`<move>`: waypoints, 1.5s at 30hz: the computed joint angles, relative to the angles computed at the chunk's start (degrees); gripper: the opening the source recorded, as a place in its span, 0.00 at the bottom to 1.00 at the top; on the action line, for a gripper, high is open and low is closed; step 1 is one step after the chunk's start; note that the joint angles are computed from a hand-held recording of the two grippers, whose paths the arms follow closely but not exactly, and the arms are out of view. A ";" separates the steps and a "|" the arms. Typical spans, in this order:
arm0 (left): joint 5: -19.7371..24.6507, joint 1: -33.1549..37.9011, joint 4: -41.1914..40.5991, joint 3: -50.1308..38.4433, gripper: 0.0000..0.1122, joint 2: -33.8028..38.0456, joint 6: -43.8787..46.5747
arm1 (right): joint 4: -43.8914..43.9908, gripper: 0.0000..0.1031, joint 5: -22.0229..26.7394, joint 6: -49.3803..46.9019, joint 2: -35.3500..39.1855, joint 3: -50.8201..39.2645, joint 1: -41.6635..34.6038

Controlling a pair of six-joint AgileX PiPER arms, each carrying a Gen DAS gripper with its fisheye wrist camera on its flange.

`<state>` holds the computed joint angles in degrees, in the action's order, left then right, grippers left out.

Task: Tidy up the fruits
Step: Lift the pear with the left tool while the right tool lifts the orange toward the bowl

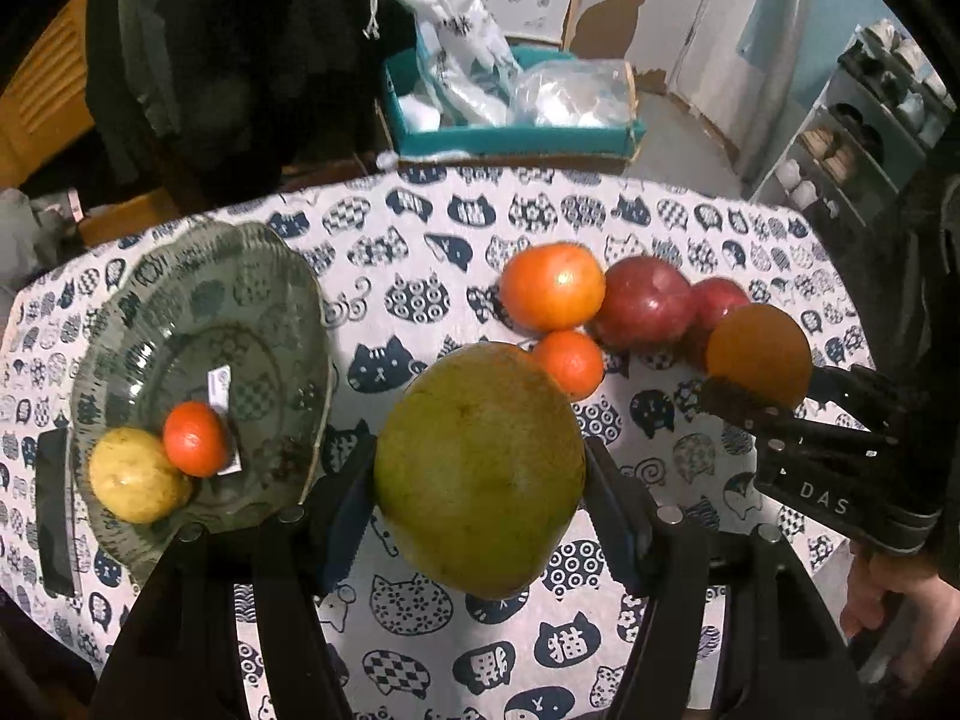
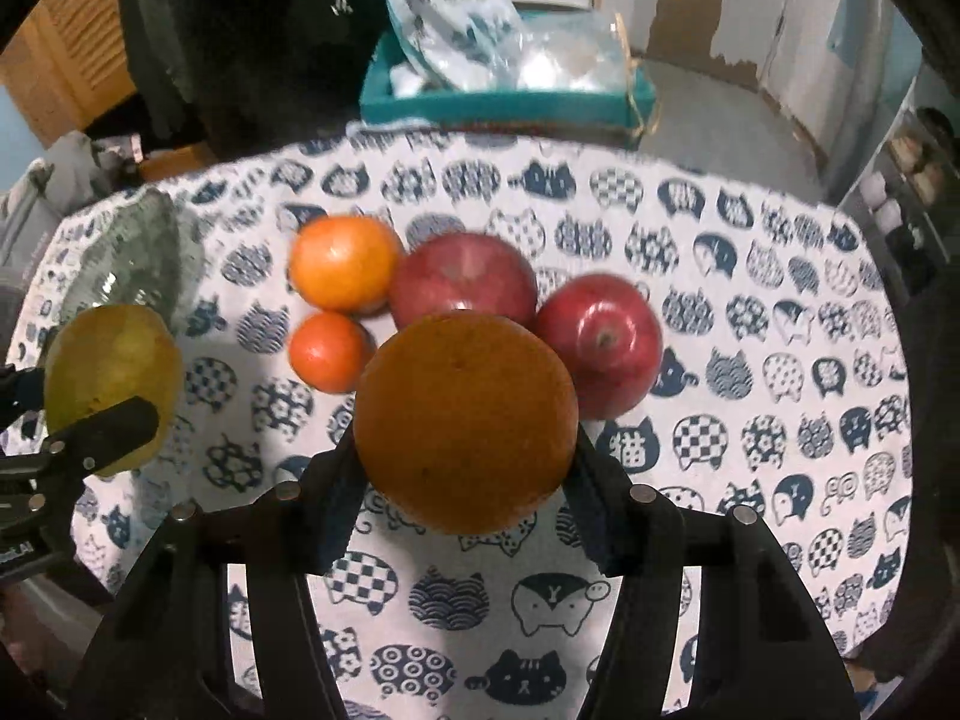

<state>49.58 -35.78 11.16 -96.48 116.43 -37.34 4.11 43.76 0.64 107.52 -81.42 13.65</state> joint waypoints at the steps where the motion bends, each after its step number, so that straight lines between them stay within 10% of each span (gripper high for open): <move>1: -0.27 0.03 0.21 0.41 0.60 -0.70 -0.21 | -0.38 0.58 -0.49 -0.30 -1.03 0.87 -0.16; 45: -2.53 0.84 16.87 12.67 0.60 -23.05 -12.10 | -4.76 0.58 -0.48 2.07 -11.75 -7.66 9.79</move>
